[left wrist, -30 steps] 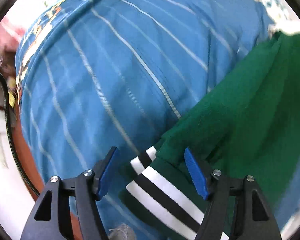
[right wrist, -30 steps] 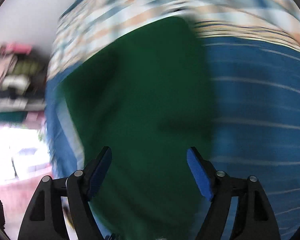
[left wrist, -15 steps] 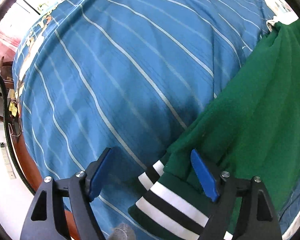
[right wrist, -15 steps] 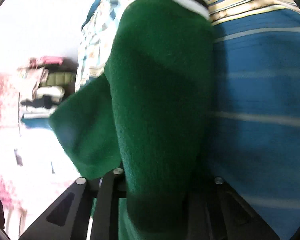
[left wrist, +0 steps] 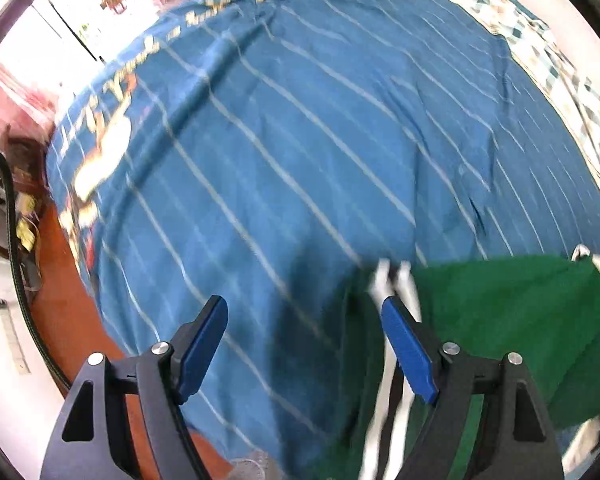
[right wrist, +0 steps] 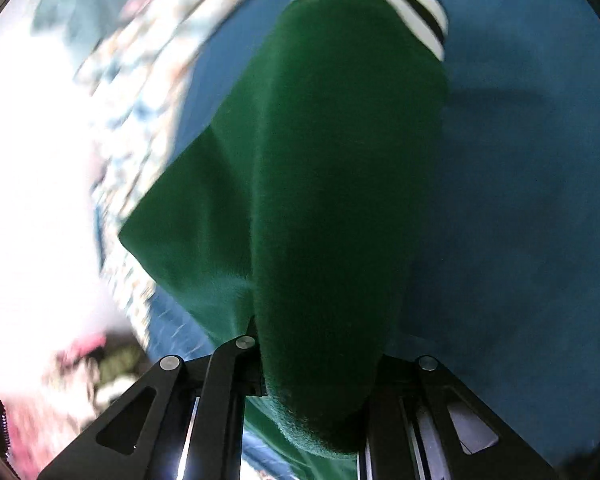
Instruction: Fold large clothes
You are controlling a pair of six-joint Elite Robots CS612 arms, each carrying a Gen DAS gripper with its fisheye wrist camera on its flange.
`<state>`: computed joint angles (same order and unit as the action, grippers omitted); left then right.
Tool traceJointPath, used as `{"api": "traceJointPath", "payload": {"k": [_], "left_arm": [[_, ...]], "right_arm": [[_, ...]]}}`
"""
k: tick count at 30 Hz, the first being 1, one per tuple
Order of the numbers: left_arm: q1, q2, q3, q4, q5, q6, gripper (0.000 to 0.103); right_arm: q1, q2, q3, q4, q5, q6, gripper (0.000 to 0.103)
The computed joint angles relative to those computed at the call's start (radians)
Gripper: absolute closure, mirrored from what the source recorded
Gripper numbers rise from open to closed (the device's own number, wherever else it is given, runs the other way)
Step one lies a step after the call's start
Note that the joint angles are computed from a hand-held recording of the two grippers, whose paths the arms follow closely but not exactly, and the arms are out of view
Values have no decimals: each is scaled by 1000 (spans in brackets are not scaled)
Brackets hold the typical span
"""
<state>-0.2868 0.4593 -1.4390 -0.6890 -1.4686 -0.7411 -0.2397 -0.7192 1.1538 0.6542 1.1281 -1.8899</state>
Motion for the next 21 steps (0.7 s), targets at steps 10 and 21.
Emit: {"api": "traceJointPath", "payload": {"k": [10, 21], "left_arm": [[-24, 60, -36, -28, -93, 34, 25], [-46, 10, 159, -253, 57, 234, 101]], "right_arm": [[-69, -112, 296, 81, -64, -64, 69], [-64, -42, 87, 495, 87, -683, 42]]}}
